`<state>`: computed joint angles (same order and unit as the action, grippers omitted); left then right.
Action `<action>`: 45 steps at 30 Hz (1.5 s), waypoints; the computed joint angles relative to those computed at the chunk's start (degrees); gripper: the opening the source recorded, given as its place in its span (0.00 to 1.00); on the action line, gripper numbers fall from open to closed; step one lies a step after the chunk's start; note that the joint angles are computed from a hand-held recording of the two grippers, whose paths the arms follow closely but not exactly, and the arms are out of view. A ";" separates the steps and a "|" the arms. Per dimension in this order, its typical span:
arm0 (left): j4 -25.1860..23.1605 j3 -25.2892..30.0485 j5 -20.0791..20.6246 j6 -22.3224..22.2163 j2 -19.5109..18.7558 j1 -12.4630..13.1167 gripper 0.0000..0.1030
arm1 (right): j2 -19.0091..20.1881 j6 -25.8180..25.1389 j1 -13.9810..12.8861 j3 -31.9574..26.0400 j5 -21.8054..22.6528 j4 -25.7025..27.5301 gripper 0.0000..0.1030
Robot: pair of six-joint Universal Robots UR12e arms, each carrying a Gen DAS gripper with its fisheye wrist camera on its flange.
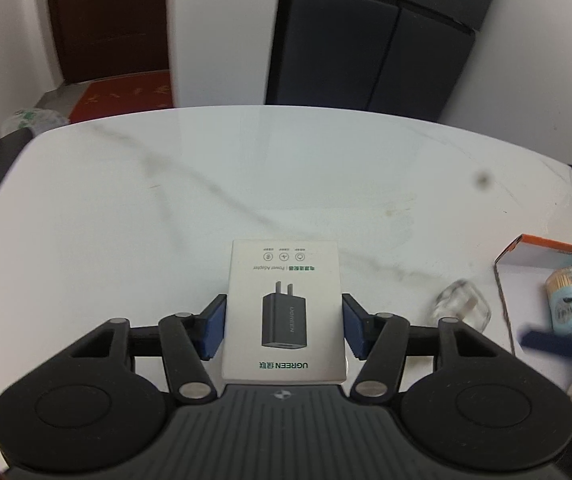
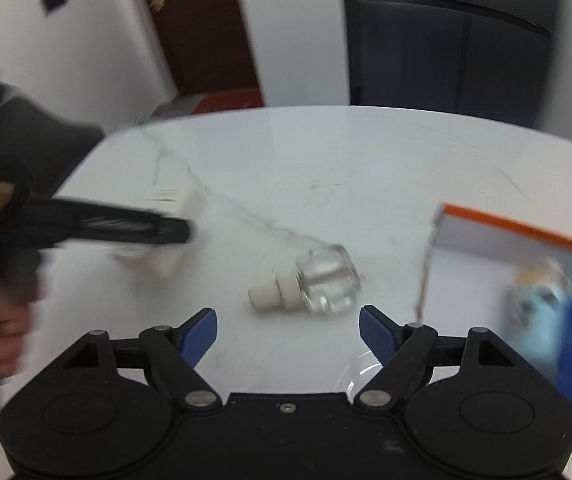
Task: Organize rigid objects
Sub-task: 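Grasp the white UGREEN charger box with left gripper while right gripper grasps the glass bottle, then carry the UGREEN charger box and glass bottle over the orange-rimmed box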
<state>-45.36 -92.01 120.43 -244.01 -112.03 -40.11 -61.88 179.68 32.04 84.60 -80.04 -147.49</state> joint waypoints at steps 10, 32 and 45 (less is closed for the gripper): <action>0.04 -4.41 0.57 -9.61 3.63 -2.53 0.57 | 5.15 -11.53 1.02 -6.04 -3.46 5.17 0.94; -0.80 0.40 3.79 -10.62 0.33 -4.64 0.57 | -3.53 3.39 -0.20 5.51 0.75 -5.45 0.46; -5.33 7.71 7.24 -10.45 -2.78 -9.10 0.57 | -13.28 4.78 -1.48 14.95 0.78 -11.75 0.45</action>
<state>-50.68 -84.30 127.67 -254.46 -114.81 -49.21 -75.15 184.47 30.56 99.55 -79.26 -159.24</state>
